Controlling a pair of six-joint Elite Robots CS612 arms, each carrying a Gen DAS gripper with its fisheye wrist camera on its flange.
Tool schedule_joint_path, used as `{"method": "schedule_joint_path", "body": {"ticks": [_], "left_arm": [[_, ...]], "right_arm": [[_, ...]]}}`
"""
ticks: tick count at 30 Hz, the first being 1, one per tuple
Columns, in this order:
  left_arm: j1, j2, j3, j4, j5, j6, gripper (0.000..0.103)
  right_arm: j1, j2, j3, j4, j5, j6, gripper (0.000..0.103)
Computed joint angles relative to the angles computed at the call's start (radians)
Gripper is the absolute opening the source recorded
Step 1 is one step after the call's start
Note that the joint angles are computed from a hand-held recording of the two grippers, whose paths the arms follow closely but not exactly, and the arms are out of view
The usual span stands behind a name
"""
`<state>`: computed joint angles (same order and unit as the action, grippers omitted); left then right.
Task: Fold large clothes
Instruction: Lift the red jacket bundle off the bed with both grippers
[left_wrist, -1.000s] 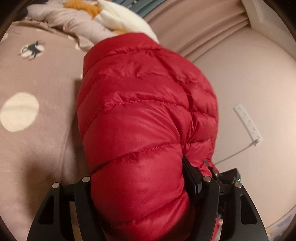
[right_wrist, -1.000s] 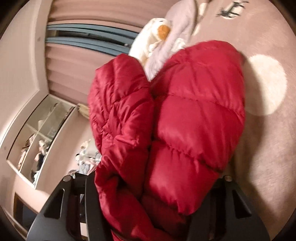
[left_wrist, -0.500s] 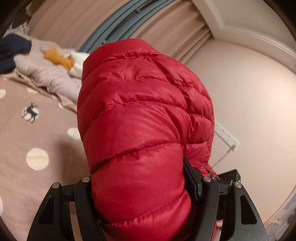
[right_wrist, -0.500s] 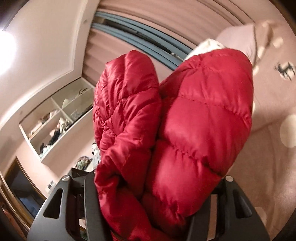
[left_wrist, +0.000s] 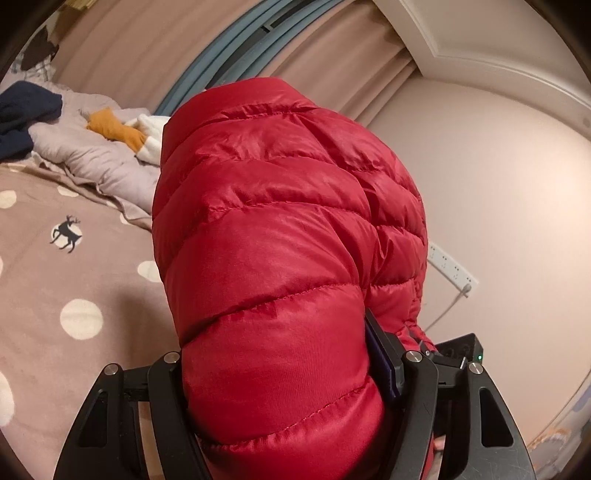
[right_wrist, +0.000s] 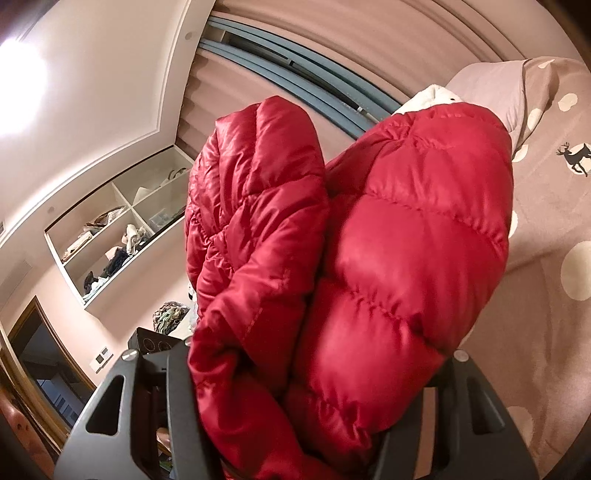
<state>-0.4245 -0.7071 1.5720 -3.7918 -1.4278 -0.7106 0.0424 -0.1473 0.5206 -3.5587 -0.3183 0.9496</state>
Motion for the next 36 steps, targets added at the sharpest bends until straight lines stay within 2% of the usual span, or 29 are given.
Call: {"method": "schedule_joint_path", "body": {"ticks": [4,9,19,25,36], "left_arm": [[0.008,0.008,-0.010,-0.007,-0.012,0.010,0.069],[0.013,0.012,-0.009,-0.012,-0.014,0.016,0.069],[0.017,0.002,0.006,-0.005,-0.005,0.010,0.069],[0.014,-0.005,0.023,-0.013,0.021,0.019,0.069],[0.003,-0.031,0.064,-0.011,0.088,0.026,0.069]], "right_arm": [[-0.001,0.000,-0.004,-0.024,0.001,0.015,0.056],[0.005,-0.025,0.043,-0.041,-0.001,-0.007,0.058],[0.013,-0.047,0.083,-0.002,0.000,-0.057,0.060],[0.018,-0.065,0.107,0.028,0.011,-0.122,0.062],[0.034,-0.063,0.098,0.070,0.032,-0.152,0.062]]}}
